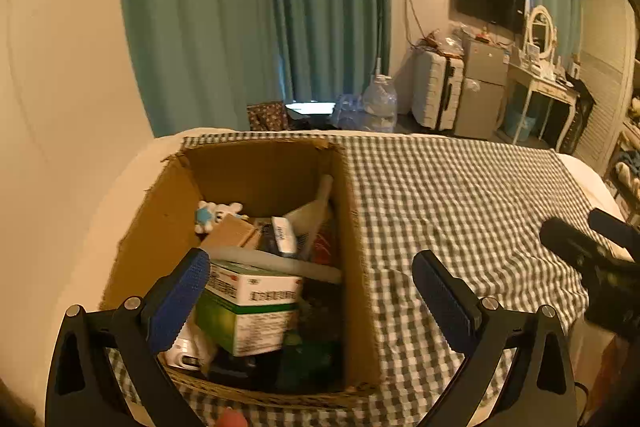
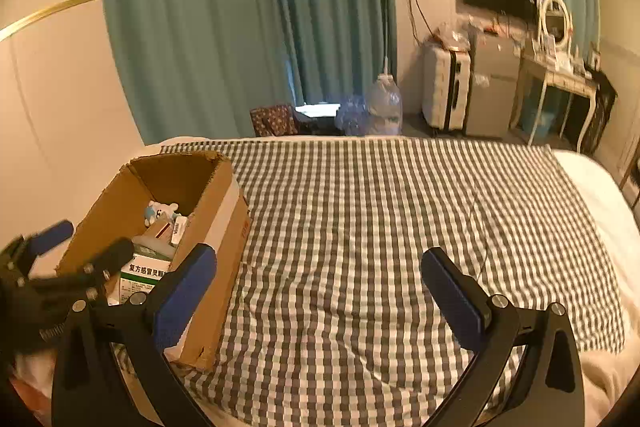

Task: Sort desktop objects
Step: 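Withdraw both open grippers from the box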

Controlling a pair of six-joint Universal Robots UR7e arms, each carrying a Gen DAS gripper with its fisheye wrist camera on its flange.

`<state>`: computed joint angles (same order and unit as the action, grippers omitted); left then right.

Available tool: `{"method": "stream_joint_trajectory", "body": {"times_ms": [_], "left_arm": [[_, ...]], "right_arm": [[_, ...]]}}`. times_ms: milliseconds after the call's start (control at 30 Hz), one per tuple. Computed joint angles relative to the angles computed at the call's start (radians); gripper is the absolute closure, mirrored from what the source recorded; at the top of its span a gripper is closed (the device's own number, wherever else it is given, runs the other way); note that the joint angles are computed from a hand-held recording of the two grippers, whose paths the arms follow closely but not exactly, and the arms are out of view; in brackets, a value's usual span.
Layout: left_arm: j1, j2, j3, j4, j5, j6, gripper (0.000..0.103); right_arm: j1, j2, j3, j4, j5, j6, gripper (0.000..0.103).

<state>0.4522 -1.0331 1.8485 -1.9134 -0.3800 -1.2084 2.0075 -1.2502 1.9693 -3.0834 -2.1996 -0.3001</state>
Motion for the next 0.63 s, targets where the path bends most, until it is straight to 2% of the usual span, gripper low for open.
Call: {"method": "stream_joint_trajectory", "body": {"times_ms": [100, 333, 467, 500, 633], "left_arm": [[-0.001, 0.002, 0.006, -0.040, -0.015, 0.007, 0.000], [-0.001, -0.009, 0.007, 0.018, -0.002, -0.063, 0.000], [0.003, -0.026, 0.039, -0.046, -0.007, -0.056, 0.000], [0.001, -0.028, 0.043, -0.037, -0.001, -0.072, 0.000], [-0.014, -0.016, 0.002, 0.157, 0.043, -0.187, 0.000]], "right_arm": [[-0.006, -0.011, 0.007, -0.016, -0.002, 0.017, 0.000], [-0.013, -0.011, 0.024, -0.029, -0.042, -0.006, 0.000], [-0.013, -0.008, 0.020, -0.030, -0.054, -0.012, 0.000], [-0.013, -0.009, 0.020, -0.033, -0.055, -0.012, 0.000], [-0.011, -0.013, 0.024, -0.034, -0.053, -0.013, 0.000]]}}
